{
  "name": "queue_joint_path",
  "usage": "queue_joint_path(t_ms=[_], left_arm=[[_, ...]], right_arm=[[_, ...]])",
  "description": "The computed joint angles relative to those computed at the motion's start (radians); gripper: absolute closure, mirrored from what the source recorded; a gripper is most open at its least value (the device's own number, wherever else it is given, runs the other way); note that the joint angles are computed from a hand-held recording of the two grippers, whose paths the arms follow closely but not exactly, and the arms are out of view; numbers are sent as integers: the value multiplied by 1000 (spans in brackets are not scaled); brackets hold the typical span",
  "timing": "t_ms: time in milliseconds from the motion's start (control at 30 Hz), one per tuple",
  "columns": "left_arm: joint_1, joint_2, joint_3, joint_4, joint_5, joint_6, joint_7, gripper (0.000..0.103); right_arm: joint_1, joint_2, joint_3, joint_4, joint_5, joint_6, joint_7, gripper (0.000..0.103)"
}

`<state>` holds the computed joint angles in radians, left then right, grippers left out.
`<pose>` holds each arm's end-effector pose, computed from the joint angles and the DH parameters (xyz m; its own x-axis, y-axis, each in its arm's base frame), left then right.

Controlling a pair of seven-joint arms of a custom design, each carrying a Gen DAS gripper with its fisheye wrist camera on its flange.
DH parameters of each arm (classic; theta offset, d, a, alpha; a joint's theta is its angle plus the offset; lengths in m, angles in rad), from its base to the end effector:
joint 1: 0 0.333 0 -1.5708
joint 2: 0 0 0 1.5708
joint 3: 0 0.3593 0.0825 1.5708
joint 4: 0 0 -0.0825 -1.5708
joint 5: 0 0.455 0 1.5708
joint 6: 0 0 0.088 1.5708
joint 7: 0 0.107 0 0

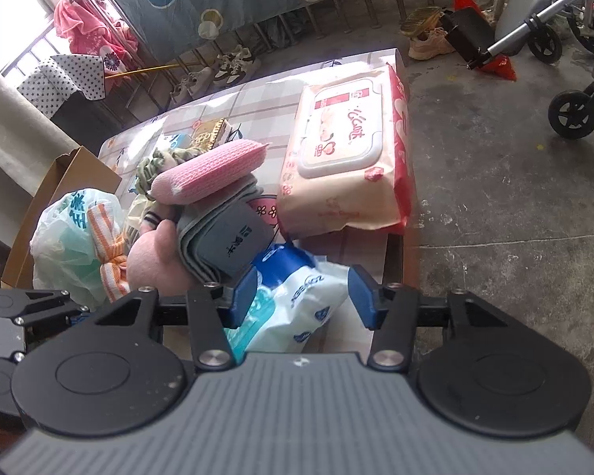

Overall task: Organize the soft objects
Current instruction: 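Move left gripper to blue wipe pack while right gripper approaches pink knitted pad, then close left gripper on blue wipe pack while right gripper grasps pink knitted pad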

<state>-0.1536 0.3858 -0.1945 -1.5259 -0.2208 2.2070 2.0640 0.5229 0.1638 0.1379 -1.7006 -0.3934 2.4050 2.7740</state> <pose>0.7407 -0.2529 0.4898 -0.6652 -0.7378 0.1148 -0.7174 0.5890 -0.3722 0.5818 0.4405 0.5764 -0.2273 -0.9224 -0.3123 -0.7923 0.3616 -0.4914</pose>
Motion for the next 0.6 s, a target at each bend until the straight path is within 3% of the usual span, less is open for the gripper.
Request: queue_joint_path(t_ms=[133, 233, 600], left_arm=[[-30, 58, 7, 52, 27, -14, -73, 24], [-27, 89, 3, 83, 8, -49, -119, 20], [0, 21, 11, 5, -1, -118, -171, 20]], right_arm=[[-32, 26, -5, -14, 75, 59, -51, 60], [-54, 46, 4, -25, 164, 102, -103, 72], [-66, 81, 33, -12, 355, 148, -228, 76]])
